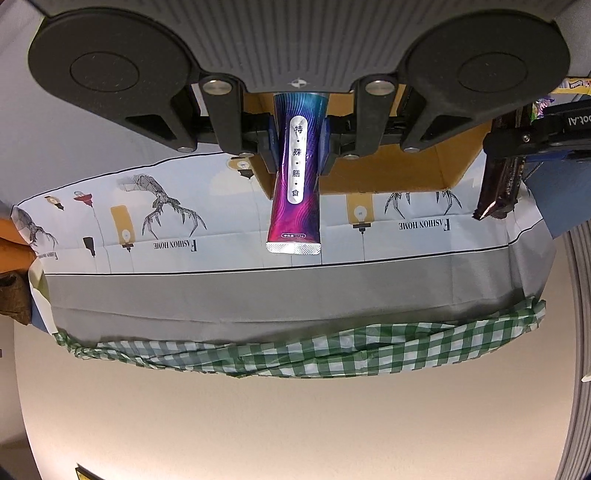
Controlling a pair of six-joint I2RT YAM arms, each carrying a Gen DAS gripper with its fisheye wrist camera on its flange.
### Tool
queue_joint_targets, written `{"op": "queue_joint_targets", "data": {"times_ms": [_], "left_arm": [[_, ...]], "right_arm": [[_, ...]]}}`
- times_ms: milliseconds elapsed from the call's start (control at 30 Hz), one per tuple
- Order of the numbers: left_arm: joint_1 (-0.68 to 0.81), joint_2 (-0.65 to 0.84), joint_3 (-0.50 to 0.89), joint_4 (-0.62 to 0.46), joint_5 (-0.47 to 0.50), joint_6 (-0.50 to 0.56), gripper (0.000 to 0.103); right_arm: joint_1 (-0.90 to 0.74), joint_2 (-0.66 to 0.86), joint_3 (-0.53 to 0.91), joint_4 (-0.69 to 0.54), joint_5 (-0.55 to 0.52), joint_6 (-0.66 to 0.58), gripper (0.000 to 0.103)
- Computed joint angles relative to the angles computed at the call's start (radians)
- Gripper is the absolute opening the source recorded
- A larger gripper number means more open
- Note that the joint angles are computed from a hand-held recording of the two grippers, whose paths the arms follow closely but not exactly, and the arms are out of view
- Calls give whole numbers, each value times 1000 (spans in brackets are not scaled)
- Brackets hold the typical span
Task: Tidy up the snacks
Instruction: 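Lift the chocolate bar with left gripper while right carries the tube pack over the box, then open both grippers to drop the snacks into the box, then move both open grippers back down to the remaining snacks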
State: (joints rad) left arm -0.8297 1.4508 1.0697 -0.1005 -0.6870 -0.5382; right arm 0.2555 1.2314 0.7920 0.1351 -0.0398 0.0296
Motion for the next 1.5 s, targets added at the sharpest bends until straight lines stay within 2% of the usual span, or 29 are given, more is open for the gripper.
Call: {"op": "queue_joint_targets", "data": {"times_ms": [433, 467, 500, 533, 567, 600, 767, 933, 1167, 1200, 1267, 1333, 1400, 1467, 1500], "left_arm": [[3, -38, -23, -4, 8, -21, 44], [5, -44, -29, 4, 22, -22, 49], [10, -47, -32, 8, 41, -22, 64], [8, -45, -31, 7, 40, -21, 70], [4, -43, -29, 7, 30, -12, 73], [0, -41, -28, 5, 21, -1, 73], [0, -47, -40, 13, 1, -5, 73], [-8, -64, -75, 55, -72, -4, 72], [-21, -125, -107, 15, -97, 45, 68], [-28, -136, -109, -5, -106, 62, 68], [-44, -147, -85, -116, -119, 82, 66], [-50, -158, -71, -205, -125, 94, 55], [-45, -175, -53, -299, -136, 104, 36], [-33, -219, -59, -363, -132, 122, 27], [-28, -247, -73, -379, -130, 142, 27]], "right_arm": [[17, 14, 13, -8, 9, -9, 24], [16, 19, 17, -13, 8, -11, 28], [18, 24, 21, -21, 12, -13, 30], [25, 30, 28, -33, 25, -20, 34], [33, 35, 33, -39, 41, -27, 45], [35, 35, 32, -38, 45, -28, 51], [42, 41, 37, -48, 47, -19, 61], [50, 47, 43, -56, 49, 0, 64], [85, 34, 27, -28, 94, 47, 65], [94, 29, 22, -20, 108, 51, 65], [115, 17, 5, 2, 145, 60, 65], [133, 8, -7, 12, 167, 67, 65], [157, 2, -11, 11, 189, 78, 64], [177, -11, -20, 18, 193, 87, 64], [183, -20, -25, 20, 182, 95, 64]]}}
